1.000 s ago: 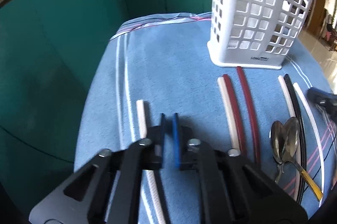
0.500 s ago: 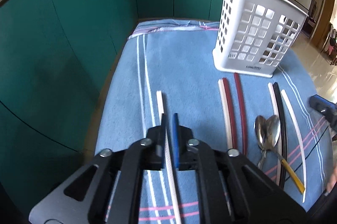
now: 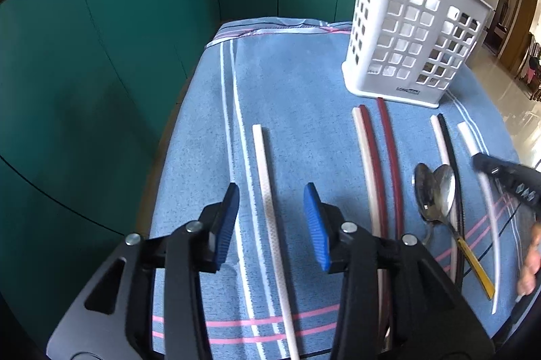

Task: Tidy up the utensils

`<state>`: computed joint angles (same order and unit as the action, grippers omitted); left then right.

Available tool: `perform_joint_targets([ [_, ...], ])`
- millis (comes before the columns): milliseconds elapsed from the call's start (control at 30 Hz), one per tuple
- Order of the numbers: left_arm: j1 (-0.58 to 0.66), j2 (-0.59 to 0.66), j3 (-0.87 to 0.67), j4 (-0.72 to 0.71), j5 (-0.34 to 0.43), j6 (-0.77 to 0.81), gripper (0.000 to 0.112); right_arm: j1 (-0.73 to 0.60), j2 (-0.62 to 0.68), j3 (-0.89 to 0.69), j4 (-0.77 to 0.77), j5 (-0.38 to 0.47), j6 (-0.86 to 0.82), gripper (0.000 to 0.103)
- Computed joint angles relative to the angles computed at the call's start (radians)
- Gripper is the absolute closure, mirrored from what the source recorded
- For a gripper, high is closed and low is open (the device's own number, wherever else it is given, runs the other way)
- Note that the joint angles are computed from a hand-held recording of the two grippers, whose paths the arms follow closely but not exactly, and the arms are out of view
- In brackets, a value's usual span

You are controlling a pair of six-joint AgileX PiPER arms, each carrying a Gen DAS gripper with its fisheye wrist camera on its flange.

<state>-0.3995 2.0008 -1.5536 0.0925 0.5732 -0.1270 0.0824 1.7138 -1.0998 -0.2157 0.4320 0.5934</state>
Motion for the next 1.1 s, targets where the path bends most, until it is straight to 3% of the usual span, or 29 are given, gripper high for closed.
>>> perform_joint_targets([
  [133, 0.003, 0.03, -0.035, 0.002, 0.022, -0.007, 0.071, -0.056, -0.027, 0.014, 0.077, -0.004, -0.078, 0.095],
  [267, -0.005, 0.072, -0.108, -0.061, 0.054, 0.055, 0.065, -0.063, -0.024, 0.008, 0.062, 0.006, -0.077, 0.095],
  [367, -0.022, 0.126, -0.196, -0.107, 0.086, 0.121, 0.06, -0.052, -0.006, 0.005, 0.022, 0.018, -0.018, 0.079],
  [467, -0.054, 0.174, -0.277, -0.059, 0.125, 0.11, 0.06, -0.047, -0.029, 0.053, 0.03, -0.01, -0.015, 0.076],
  [633, -0.002, 0.135, -0.238, 0.025, 0.069, 0.056, 0.058, -0.071, -0.055, 0.078, 0.02, -0.018, -0.013, 0.071],
  [733, 0.047, 0.152, -0.279, 0.05, 0.129, 0.03, 0.059, -0.081, -0.025, 0.054, 0.022, 0.003, -0.008, 0.071],
  [867, 0.06, 0.179, -0.317, -0.016, 0.169, 0.108, 0.058, -0.057, 0.003, 0.02, 0.001, 0.023, 0.0, 0.068],
  [933, 0.049, 0.237, -0.404, -0.03, 0.212, 0.126, 0.058, -0.045, 0.03, -0.022, -0.017, 0.051, 0.006, 0.068],
  [1100, 0.011, 0.43, -0.745, -0.002, 0.431, 0.124, 0.073, -0.009, 0.094, -0.121, -0.125, 0.149, 0.061, 0.068],
])
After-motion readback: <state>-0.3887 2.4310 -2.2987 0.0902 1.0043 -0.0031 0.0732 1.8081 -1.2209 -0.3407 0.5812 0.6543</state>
